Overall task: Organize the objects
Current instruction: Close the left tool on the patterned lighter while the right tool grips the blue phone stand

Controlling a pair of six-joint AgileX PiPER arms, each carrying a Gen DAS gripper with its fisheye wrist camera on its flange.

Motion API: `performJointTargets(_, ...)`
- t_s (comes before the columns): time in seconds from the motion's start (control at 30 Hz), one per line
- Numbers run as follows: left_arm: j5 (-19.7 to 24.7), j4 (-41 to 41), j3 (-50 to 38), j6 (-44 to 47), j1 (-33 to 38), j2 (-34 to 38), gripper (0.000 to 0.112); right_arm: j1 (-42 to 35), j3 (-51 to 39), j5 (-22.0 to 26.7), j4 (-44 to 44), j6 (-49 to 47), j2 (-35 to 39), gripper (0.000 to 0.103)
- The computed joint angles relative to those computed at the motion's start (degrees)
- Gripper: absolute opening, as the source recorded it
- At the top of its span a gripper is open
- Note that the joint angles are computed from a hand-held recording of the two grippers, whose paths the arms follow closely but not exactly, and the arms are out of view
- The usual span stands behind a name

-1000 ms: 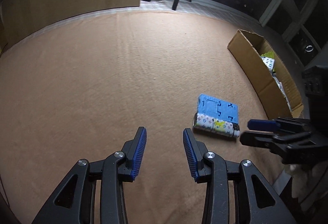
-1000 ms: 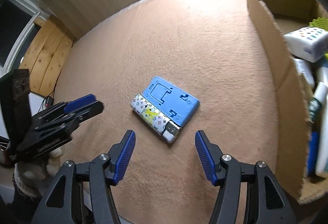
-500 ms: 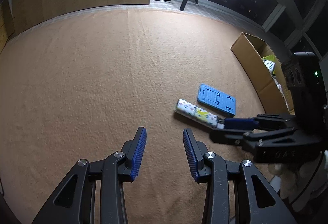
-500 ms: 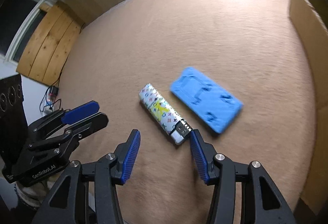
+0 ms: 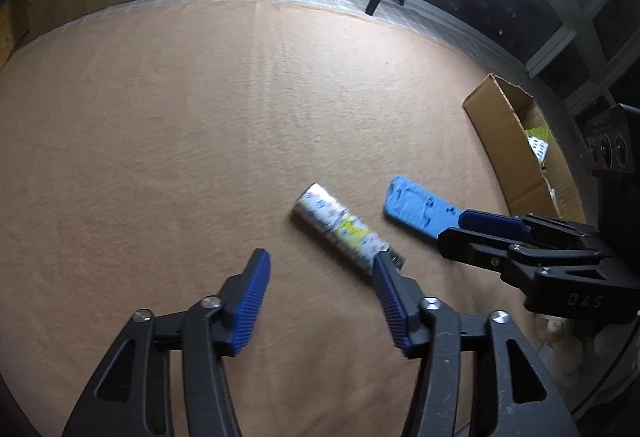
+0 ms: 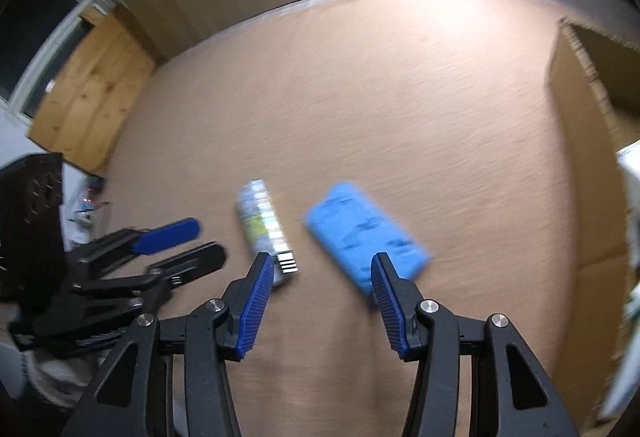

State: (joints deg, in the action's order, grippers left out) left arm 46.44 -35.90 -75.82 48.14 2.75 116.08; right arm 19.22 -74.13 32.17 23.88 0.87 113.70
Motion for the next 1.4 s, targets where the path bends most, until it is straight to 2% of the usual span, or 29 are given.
performJointTargets(0.07, -0.36, 0.77, -1.11, -2.60, -1.55, 0.89, 0.064, -0.19, -2.38, 3.12, -4.03, 1.42, 1.51, 0.053)
performJointTargets(0.2, -1.82, 2.72, -2.93, -7.14, -4.13, 2.41, 0.064, 1.44, -5.48, 5.30, -13.25, 7.21, 3.62, 0.053)
performJointTargets(0.33, -5.86, 7.51, -2.89, -10.61, -7.54, 3.08, 0.064, 2.14, -6.11, 5.48, -15.10, 6.95, 3.89, 0.054)
performJointTargets(0.43, -8.67, 8.94, -1.35, -9.67, -8.85, 2.38, 0.062, 2.53, -7.64, 6.35, -15.66, 6.18, 4.86, 0.054)
performJointTargets(0.53, -10.37, 9.21, -0.23, -7.85, -8.99, 1.94, 0.053, 1.89, -7.34, 6.66, -15.06, 3.98, 4.81, 0.054)
performJointTargets(0.7, -9.93, 8.43, -0.33, -4.93, -7.76, 2.05, 0.042, 3.99, -9.84, 7.82, -18.64, 5.26, 6.47, 0.056)
performJointTargets(0.9, -9.48, 7.48, 0.09, -2.18, -6.34, 1.91, 0.033, 7.14, -12.42, 9.48, -26.68, 9.89, 8.18, 0.056)
performJointTargets(1.1, -8.11, 6.95, -0.17, -0.59, -4.18, 2.01, 0.026, 7.51, -11.19, 7.76, -29.17, 13.54, 7.74, 0.056)
performJointTargets(1.23, -7.31, 7.39, -0.34, -0.89, -3.29, 1.90, 0.026, 7.63, -10.63, 6.99, -30.34, 15.64, 7.41, 0.050)
performJointTargets(1.27, -6.96, 7.60, -0.70, -1.55, -3.32, 2.05, 0.027, 7.68, -10.28, 6.61, -30.73, 16.58, 7.15, 0.044)
performJointTargets(1.37, -5.96, 8.04, -1.48, -3.42, -4.09, 2.25, 0.043, 7.88, -9.58, 6.20, -31.89, 19.52, 6.71, 0.038)
performJointTargets(1.4, -6.46, 8.40, -1.16, -3.75, -4.50, 2.07, 0.045, 7.73, -9.17, 5.79, -32.00, 20.94, 6.46, 0.037)
